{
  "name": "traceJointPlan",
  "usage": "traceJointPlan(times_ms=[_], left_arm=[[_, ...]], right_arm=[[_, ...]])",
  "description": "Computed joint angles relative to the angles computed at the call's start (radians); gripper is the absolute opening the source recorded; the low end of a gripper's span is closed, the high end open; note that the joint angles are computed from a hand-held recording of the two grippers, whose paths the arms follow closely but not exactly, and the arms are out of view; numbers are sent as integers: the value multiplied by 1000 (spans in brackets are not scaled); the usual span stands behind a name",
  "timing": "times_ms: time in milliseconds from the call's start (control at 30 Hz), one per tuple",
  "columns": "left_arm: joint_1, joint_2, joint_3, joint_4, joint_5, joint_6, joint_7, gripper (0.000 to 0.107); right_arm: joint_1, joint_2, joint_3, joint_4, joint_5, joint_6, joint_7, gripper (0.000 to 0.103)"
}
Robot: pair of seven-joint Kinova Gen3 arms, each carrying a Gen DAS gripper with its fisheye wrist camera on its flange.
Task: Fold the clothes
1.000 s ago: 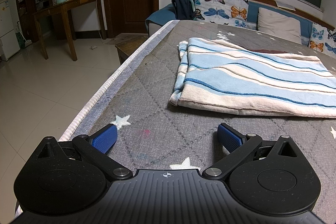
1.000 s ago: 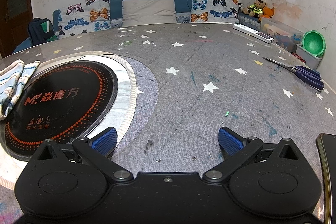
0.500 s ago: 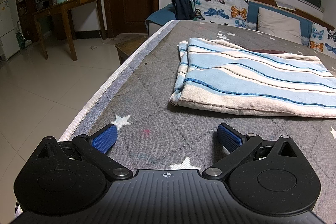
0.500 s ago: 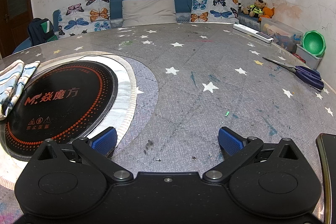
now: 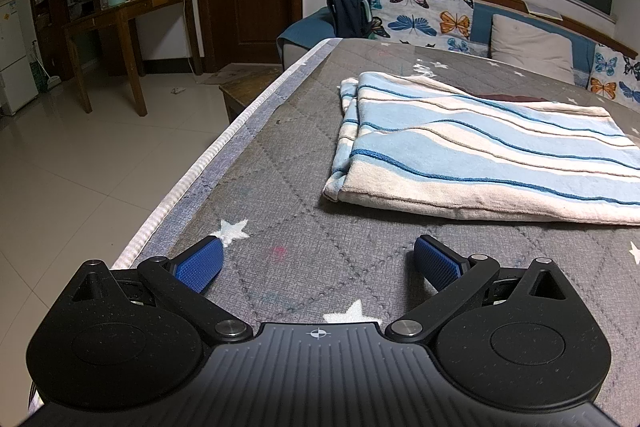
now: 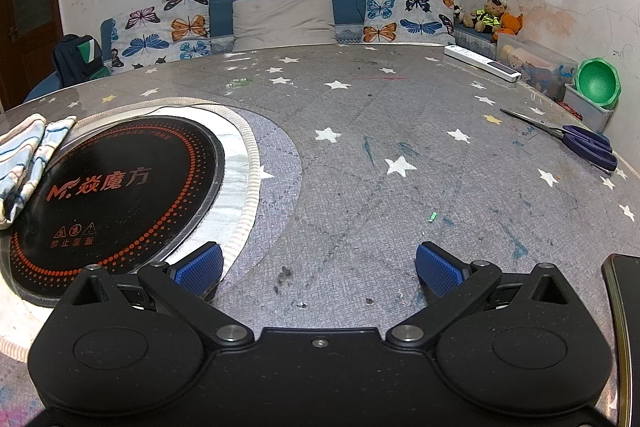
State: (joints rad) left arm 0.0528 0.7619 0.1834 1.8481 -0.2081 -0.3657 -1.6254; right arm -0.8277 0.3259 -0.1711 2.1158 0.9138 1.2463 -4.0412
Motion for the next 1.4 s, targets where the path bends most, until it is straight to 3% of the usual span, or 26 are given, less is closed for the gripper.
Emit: traceJointPlan(times_ms=[1400], left_arm=[[1,2,-2,-1,-3,-3,3,103]], right_arm=[[1,2,0,-2,1,0,0,103]])
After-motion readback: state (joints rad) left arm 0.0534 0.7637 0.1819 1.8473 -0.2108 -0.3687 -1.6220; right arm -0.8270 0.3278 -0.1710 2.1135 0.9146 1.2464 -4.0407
